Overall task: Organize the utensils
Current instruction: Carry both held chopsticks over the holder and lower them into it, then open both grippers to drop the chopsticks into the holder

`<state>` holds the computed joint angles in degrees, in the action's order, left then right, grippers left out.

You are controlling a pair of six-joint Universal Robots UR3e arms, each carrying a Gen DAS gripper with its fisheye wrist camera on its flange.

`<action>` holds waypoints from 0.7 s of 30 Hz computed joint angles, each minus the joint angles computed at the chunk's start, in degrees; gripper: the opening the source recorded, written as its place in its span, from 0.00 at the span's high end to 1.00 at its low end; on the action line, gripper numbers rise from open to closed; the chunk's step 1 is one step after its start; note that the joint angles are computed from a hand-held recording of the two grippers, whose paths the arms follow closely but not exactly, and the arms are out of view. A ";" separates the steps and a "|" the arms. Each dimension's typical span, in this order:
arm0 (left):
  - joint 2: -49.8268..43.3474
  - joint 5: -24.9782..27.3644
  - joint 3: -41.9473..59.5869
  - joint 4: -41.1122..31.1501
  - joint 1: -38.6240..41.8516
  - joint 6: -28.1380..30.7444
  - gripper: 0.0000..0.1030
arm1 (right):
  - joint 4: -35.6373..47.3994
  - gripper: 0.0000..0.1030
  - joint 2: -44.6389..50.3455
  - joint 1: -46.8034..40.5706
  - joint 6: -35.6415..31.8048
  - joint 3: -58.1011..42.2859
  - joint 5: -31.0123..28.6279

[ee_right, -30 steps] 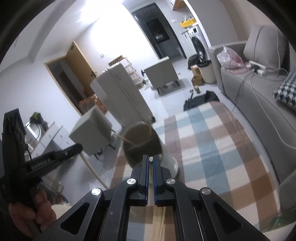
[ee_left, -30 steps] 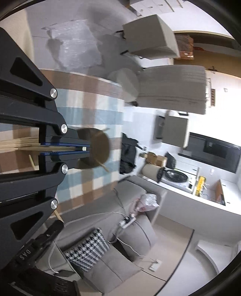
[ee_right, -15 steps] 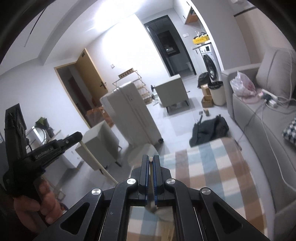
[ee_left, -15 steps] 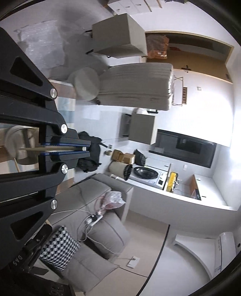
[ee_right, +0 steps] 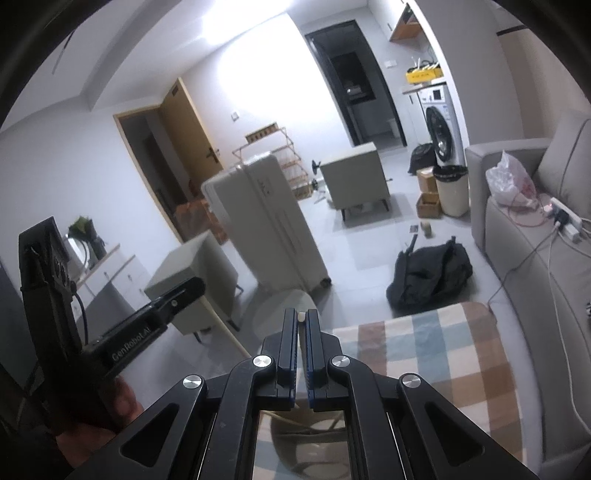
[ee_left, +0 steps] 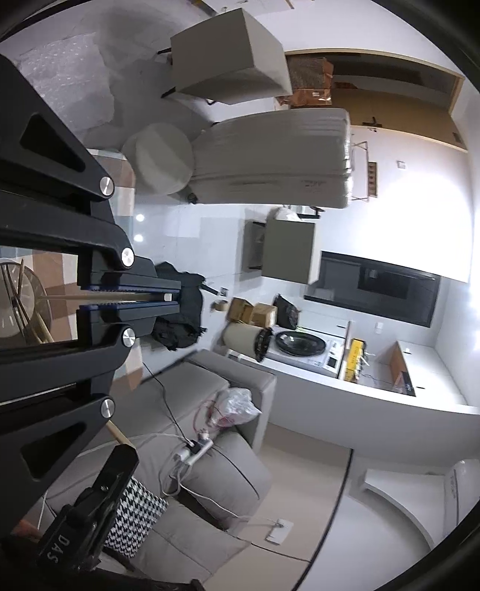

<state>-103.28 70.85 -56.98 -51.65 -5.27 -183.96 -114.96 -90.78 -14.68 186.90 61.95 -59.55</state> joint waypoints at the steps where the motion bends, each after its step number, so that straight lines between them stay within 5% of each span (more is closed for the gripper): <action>1: -0.52 -0.55 0.87 -0.91 0.03 -0.12 1.00 | -0.40 0.97 0.43 0.20 -0.24 0.70 0.06; 14: -0.99 -2.09 1.90 -7.32 -0.39 2.07 1.00 | 1.19 0.97 0.84 0.91 -3.03 5.05 -0.89; 21: -5.76 -5.08 13.61 -23.16 -0.03 6.14 1.00 | 2.45 0.94 1.44 1.25 -2.63 6.01 -0.35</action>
<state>-109.04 65.77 -43.37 -74.81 -5.29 -177.82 -112.51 -89.34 -13.43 184.27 67.96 -59.89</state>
